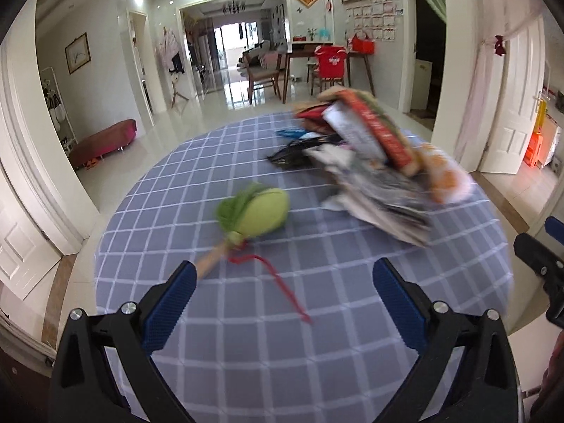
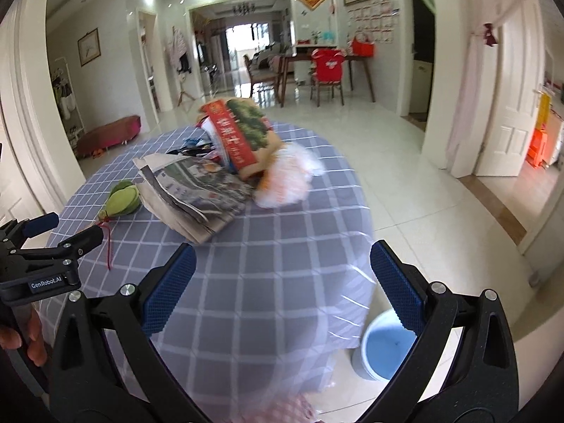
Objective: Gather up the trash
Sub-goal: 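Grasp the green leaf toy with the left tool while the right tool grasps the newspaper, then carry both items over the blue bucket and open both tools to drop them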
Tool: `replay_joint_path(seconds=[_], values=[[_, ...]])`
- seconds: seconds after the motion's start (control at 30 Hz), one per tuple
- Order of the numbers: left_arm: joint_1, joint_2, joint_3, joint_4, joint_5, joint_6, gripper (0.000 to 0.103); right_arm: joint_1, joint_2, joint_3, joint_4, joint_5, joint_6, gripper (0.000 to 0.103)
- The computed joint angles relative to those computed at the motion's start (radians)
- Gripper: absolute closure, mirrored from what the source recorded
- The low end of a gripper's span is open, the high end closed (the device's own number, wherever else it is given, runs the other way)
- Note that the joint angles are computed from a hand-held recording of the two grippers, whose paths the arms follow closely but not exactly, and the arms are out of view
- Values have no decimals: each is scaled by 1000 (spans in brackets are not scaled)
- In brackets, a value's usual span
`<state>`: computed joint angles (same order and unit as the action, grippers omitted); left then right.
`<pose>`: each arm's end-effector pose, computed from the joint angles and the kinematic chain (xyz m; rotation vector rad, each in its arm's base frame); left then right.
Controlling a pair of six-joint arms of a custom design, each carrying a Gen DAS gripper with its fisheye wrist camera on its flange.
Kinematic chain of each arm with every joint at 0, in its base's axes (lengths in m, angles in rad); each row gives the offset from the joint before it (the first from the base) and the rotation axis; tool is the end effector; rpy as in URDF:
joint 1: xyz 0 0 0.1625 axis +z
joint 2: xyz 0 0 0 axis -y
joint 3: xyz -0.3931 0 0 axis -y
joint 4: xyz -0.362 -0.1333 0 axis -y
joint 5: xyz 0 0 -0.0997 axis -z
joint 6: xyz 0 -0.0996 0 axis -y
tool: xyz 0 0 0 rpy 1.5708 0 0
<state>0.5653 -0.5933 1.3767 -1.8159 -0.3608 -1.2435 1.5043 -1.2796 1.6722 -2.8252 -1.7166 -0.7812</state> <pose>-0.4275 -0.5394 0.0455 0.1396 2.0055 -0.9967 0.0796 -0.5936 0.4121 0.7930 -2.3628 0.9690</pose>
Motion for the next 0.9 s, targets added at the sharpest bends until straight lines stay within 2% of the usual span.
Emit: replay_joint_path(seconds=[0.13,0.27,0.4,0.47,0.5,0.57,0.6,0.63,0.67,0.7,0.77,0.8,0.9], values=[[49,-33,43,-133,-23,133,27,55,98,-58,5,-34,-22,6],[87,-42,59,-239,-57,265,29,104,179,-111,32,-77,-67,6],[112,-27,27,-229,-67,317,33,147,257,-157,53,-149,-137,6],[127,-23,20,-264,-88,357,55,161,301,-184,42,-195,-167,6],[135,-25,24,-303,-105,381,63,166,316,-188,26,-211,-176,6],[146,-30,38,-374,-121,412,86,173,357,-212,-13,-250,-199,6],[149,-32,44,-407,-126,428,88,172,366,-222,-16,-246,-197,13],[151,-34,51,-440,-128,440,88,170,373,-239,3,-244,-177,25],[150,-37,62,-474,-121,447,89,165,374,-256,37,-234,-149,47],[147,-39,70,-495,-116,450,89,162,374,-262,34,-228,-144,54],[137,-44,90,-550,-100,462,89,154,356,-264,62,-185,-139,75],[132,-46,98,-577,-92,470,89,152,343,-254,63,-168,-130,80],[109,-51,113,-632,-69,477,90,140,302,-238,73,-101,-115,87]])
